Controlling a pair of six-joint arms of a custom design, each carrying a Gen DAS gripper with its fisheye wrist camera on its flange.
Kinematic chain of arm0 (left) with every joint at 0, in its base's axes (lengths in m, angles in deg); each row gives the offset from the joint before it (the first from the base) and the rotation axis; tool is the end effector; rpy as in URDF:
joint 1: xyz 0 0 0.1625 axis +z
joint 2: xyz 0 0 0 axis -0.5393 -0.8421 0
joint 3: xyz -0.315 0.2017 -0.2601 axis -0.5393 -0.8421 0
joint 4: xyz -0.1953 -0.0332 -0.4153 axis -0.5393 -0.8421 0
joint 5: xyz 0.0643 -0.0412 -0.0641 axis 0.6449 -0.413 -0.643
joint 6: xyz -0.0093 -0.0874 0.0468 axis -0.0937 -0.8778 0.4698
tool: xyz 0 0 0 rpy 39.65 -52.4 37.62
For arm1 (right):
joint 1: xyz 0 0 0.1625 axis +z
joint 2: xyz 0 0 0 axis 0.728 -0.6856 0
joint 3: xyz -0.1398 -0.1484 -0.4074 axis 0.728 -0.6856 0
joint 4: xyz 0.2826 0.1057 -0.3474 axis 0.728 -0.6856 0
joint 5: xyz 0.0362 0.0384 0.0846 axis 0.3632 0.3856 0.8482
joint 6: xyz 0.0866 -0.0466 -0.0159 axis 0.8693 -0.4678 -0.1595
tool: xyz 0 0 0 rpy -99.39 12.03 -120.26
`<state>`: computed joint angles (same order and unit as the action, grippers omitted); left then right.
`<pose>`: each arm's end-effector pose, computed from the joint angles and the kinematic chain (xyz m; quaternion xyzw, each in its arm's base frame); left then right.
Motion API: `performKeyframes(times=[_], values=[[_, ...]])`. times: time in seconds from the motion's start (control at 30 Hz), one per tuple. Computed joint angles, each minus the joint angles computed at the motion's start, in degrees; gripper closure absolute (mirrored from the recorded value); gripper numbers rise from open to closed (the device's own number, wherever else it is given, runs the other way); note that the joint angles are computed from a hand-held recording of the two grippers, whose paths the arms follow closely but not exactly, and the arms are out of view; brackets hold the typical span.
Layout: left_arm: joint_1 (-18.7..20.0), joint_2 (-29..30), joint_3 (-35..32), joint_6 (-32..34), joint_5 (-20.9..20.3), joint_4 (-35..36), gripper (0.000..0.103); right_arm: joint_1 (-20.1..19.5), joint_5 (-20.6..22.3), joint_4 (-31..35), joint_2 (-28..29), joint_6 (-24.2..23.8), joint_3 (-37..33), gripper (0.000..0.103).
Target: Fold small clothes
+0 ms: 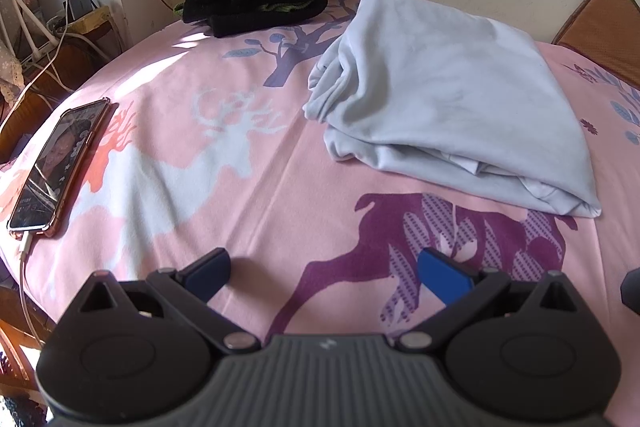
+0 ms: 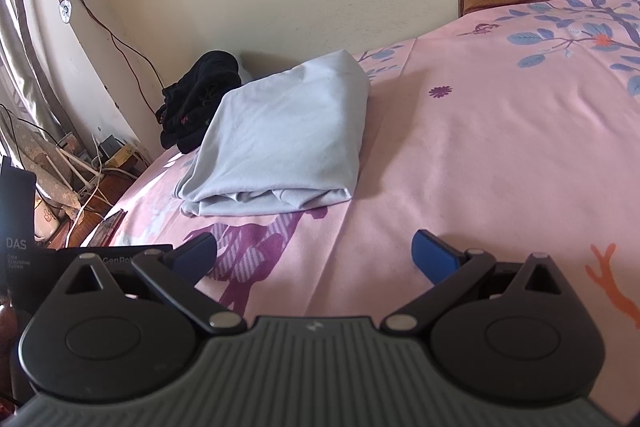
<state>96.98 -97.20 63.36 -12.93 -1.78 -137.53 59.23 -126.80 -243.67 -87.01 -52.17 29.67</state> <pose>-0.1062 -0.7060 0.3005 0.1394 0.8676 -0.3059 0.3664 0.2869 -0.6387 -0.0244 0.0977 -0.8395 0.5226 0.1122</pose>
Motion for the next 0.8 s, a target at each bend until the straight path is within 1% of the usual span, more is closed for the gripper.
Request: performKeyframes(times=[0.23,0.37,0.5,0.63,0.7,0.8], values=[[0.15,-0.04,-0.70,0.18,-0.52,1.85,0.000,-0.09,0.07,-0.02,-0.14,-0.05,0.16,0.000],[0.13,-0.14,-1.29,-0.09,-0.41,3.89,0.000,0.31,-1.05,-0.55,-0.07,-0.59,-0.14,0.000],[-0.19,0.32,-0.93,1.64,2.44,0.67,0.000,1.09,-1.79,-2.30,0.40,-3.62,-0.94,0.000],[-0.28,0.40,-1.00,2.68,3.77,-0.88,0.000,1.73,-1.85,-3.24,1.37,-6.96,-2.04,0.000],[-0.37,0.60,-1.11,3.47,4.33,-1.59,0.000,1.81,-1.64,-3.24,1.63,-7.74,-2.33,0.000],[-0.53,0.92,-1.03,4.86,4.92,-2.88,0.000,1.65,-1.19,-3.01,1.66,-7.09,-2.38,0.000]])
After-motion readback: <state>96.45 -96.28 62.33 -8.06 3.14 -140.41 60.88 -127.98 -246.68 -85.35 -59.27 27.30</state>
